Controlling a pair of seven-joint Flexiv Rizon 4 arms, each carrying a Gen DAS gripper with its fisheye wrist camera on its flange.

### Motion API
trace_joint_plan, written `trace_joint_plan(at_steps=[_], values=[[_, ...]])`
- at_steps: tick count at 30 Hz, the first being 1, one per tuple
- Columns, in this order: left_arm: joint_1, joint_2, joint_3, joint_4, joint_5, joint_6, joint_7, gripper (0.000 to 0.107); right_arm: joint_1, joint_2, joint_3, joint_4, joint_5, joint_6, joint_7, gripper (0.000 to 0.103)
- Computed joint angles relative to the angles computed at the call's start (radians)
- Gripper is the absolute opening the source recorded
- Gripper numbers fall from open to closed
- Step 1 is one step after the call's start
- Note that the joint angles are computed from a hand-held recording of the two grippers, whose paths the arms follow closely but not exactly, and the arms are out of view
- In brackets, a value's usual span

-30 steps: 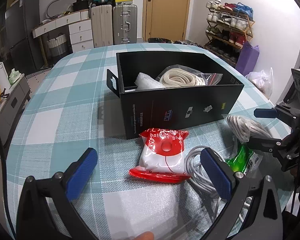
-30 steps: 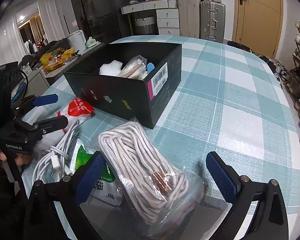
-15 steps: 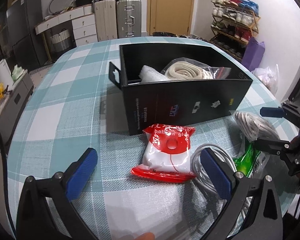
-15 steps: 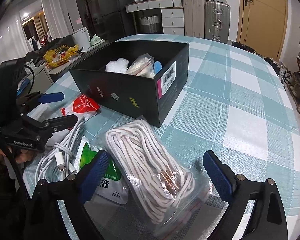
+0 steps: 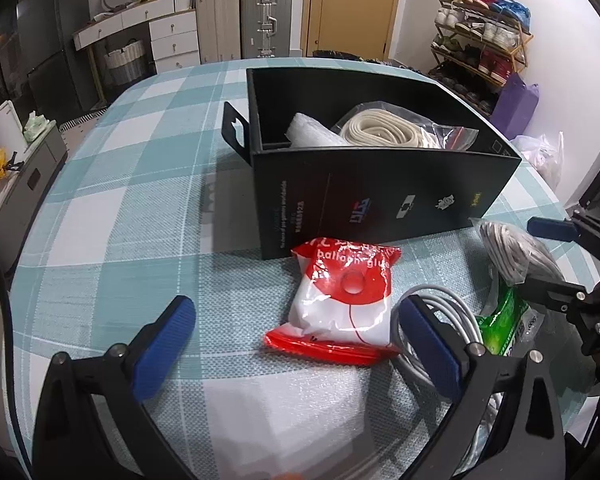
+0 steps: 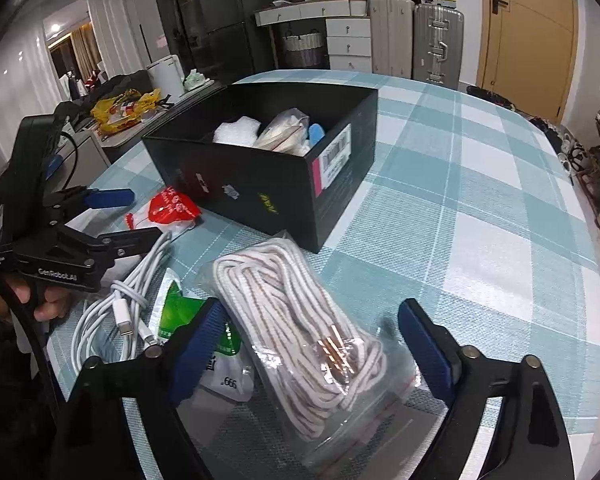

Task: Organize soft objects
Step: 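Move the right gripper to the second bag of white cord and grasp it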

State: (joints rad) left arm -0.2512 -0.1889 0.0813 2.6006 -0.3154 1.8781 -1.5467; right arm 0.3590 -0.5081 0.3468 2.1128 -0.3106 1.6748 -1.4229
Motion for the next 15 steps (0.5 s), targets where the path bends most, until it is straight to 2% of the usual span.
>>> trace_joint_plan(at_steps=[4, 5, 9, 15], values=[[0.236, 0.022, -0.17, 0.011, 0.184, -0.013, -0.106, 0.093, -0.018, -0.005, 0.022, -0.001, 0.0, 0.003, -0.009, 0.084], [0.268, 0.024, -0.191, 0.011, 0.216, -0.013, -0.125, 0.091, -0.025, -0.008, 0.029, -0.002, 0.0, 0.003, -0.011, 0.084], [0.323, 0.027, -0.224, 0.009, 0.295, -0.01, -0.168, 0.086, -0.06, -0.018, 0.07, -0.006, -0.001, 0.004, -0.024, 0.081], [0.379, 0.031, -0.261, 0.009, 0.376, 0.002, -0.211, 0.073, -0.121, -0.046, 0.144, -0.025, -0.004, -0.009, -0.046, 0.074]])
